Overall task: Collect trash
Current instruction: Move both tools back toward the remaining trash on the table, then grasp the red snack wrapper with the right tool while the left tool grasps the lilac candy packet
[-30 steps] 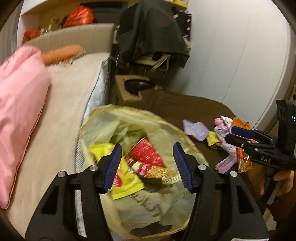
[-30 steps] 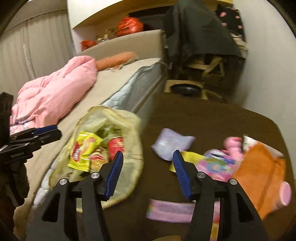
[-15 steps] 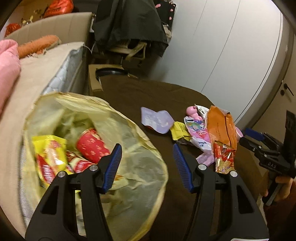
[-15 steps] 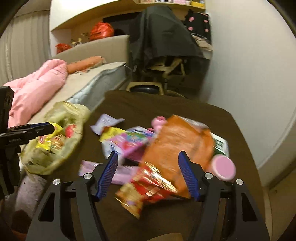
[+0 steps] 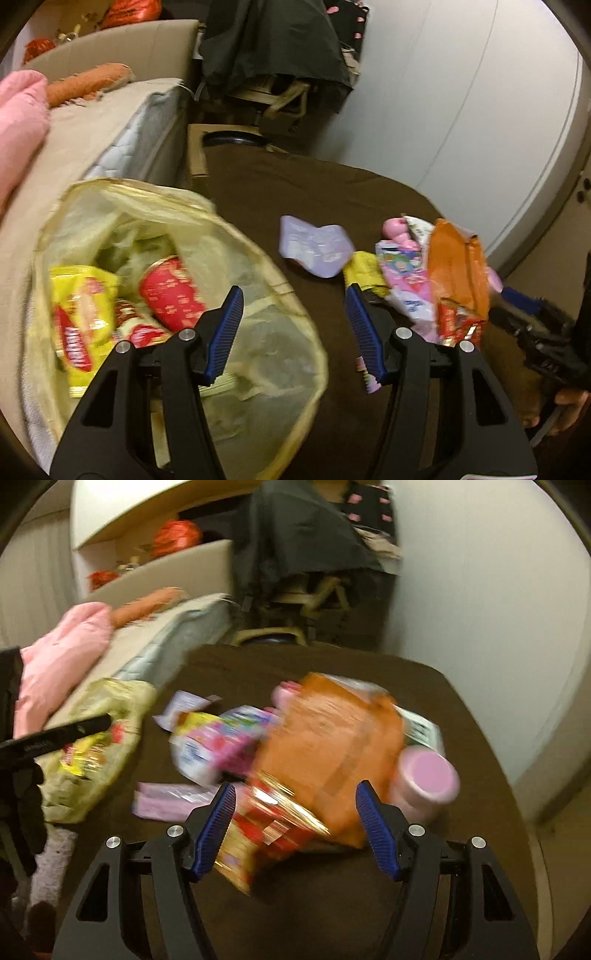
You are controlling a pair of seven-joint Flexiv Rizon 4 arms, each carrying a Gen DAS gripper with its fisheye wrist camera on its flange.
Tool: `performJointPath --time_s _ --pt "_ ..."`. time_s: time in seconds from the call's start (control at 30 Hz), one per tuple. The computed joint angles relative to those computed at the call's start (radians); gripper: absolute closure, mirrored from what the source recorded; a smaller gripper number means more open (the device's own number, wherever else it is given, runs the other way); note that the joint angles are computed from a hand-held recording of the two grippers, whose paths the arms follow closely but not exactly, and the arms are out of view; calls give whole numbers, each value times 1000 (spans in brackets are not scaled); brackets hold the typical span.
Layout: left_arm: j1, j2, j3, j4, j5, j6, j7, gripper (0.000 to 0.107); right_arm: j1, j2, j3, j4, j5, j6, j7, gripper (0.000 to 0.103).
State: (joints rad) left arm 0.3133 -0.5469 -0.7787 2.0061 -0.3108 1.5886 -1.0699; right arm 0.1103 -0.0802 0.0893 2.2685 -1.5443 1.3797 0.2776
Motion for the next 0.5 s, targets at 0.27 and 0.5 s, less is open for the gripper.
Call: performJointPath --time_s 0.27,0.5 --pt "113 39 -46 56 42 40 -17 52 61 -311 1 -310 276 100 -248 45" --pt "208 22 -108 74 56 34 -49 52 52 -491 170 -484 750 -80 -647 73"
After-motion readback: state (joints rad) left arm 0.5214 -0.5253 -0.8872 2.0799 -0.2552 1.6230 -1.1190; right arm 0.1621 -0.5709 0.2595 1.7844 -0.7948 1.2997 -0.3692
